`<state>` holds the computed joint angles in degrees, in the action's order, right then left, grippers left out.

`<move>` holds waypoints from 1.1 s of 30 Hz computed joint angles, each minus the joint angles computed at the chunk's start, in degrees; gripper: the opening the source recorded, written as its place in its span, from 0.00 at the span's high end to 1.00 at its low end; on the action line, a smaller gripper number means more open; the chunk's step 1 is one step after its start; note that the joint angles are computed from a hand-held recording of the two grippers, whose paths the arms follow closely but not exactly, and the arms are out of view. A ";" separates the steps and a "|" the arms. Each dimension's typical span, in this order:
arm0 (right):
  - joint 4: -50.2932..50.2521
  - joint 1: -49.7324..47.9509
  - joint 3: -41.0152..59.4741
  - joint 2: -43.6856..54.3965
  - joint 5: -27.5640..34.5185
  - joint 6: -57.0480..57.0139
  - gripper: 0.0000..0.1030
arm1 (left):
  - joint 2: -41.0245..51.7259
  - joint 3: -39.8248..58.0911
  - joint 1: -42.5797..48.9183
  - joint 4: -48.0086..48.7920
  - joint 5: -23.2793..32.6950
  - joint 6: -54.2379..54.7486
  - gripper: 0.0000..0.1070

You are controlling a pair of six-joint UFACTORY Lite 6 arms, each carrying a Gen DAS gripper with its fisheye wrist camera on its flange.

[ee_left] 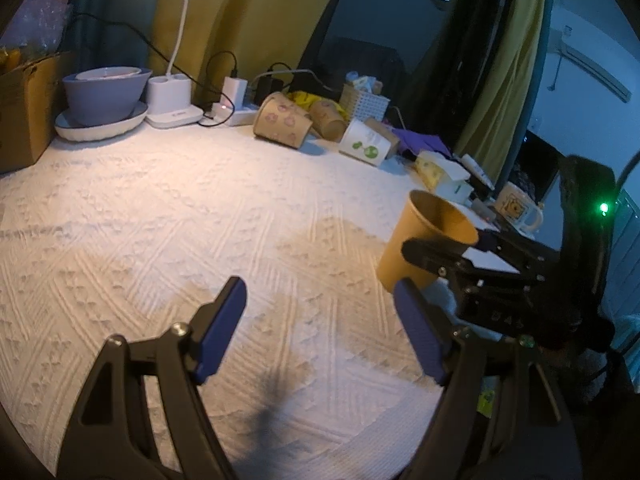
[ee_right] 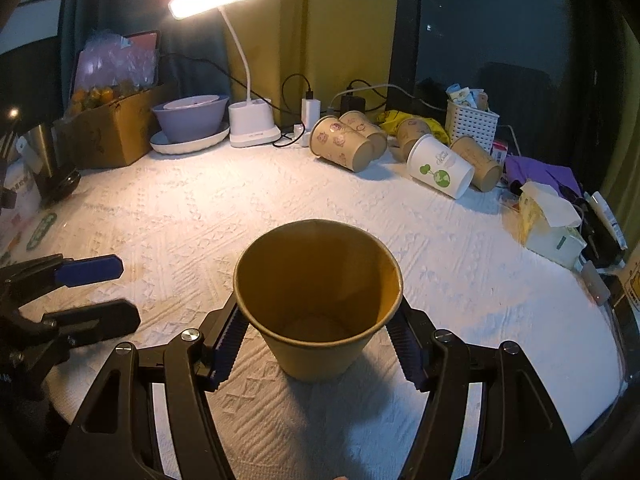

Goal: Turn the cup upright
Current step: 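Lower the upright tan cup onto the cloth with the left tool, then open the left tool fingers and withdraw from the upright cup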

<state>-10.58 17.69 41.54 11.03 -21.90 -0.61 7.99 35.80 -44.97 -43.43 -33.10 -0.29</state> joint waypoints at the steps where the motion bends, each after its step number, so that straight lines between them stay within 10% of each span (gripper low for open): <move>1: -0.24 -0.10 -0.28 -0.40 0.15 0.32 0.33 | 0.12 0.16 -0.03 -0.50 0.14 0.38 0.28; 26: -14.70 -6.21 -14.96 -23.31 5.03 15.22 0.24 | -3.65 5.35 -9.55 -23.70 -2.23 25.49 0.13; 33: -39.77 -8.70 -17.30 -34.74 8.34 40.47 0.24 | -5.62 7.77 -15.15 -32.97 -8.64 35.78 0.13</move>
